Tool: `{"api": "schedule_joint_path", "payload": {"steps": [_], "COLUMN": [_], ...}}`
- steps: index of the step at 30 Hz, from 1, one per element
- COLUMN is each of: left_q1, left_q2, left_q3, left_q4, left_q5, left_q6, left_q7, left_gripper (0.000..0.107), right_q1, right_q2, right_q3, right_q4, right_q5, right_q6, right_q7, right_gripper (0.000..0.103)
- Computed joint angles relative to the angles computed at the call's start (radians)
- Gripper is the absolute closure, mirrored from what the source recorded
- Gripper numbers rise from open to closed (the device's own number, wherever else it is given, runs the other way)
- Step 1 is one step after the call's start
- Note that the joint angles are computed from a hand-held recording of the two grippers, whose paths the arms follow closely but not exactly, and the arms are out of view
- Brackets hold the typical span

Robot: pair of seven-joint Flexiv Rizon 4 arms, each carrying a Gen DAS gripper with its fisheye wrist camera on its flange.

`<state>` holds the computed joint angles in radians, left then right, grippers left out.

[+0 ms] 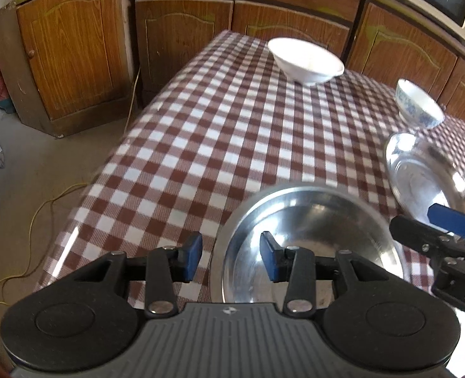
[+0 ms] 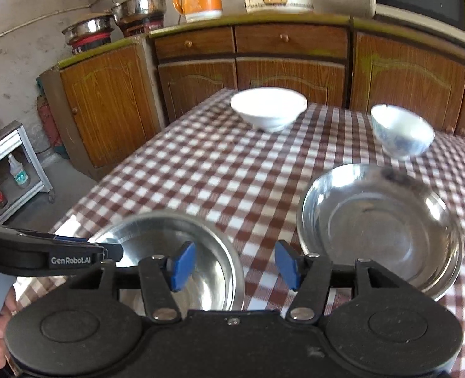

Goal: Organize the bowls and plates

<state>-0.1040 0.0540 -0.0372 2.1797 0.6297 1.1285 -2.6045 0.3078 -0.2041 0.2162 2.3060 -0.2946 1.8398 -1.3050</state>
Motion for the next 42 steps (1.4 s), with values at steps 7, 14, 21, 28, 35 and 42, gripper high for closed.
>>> {"api": "schedule_joint_path", "payload": {"steps": [7, 14, 21, 28, 35, 42], "left_q1": [0.008, 0.024, 0.025, 0.015, 0.008, -0.003], "left_q2": [0.037, 0.057, 0.054, 0.031, 0.012, -0.016], "left_q3": [-0.013, -0.033, -0.044, -0.029, -0.028, -0.022], "left_q4": [-0.024, -0.070, -0.119, -0.145, -0.186, -0.245], "left_q5": [0.017, 0.053, 0.064, 0.024, 0.032, 0.046], "left_q6": [-0.033, -0.073, -0.094, -0.072, -0.100, -0.124], "left_q7": [0.006, 0.020, 0.045, 0.099, 0.123, 0.143], "left_gripper": [0.060, 0.055, 0.054, 0.054, 0.054, 0.052], "right_q1": [-0.060, -0.132, -0.173, -0.251, -0.338, -0.301], "right_q2": [0.028, 0.037, 0.031, 0.006, -0.028, -0.042], "right_q3": [0.045, 0.090, 0.111, 0.177, 0.260, 0.236], "right_q4": [-0.029, -0.058, -0.092, -0.138, -0.201, -0.262], "right_q5": [-0.029, -0.095, -0.144, -0.186, -0.218, -0.169], "right_q6": [-0.001, 0.001, 0.000, -0.007, -0.041, -0.069], "right_q7": [0.006, 0.044, 0.063, 0.084, 0.095, 0.045], "right_gripper": [0.030, 0.026, 0.025, 0.025, 0.024, 0.024]}}
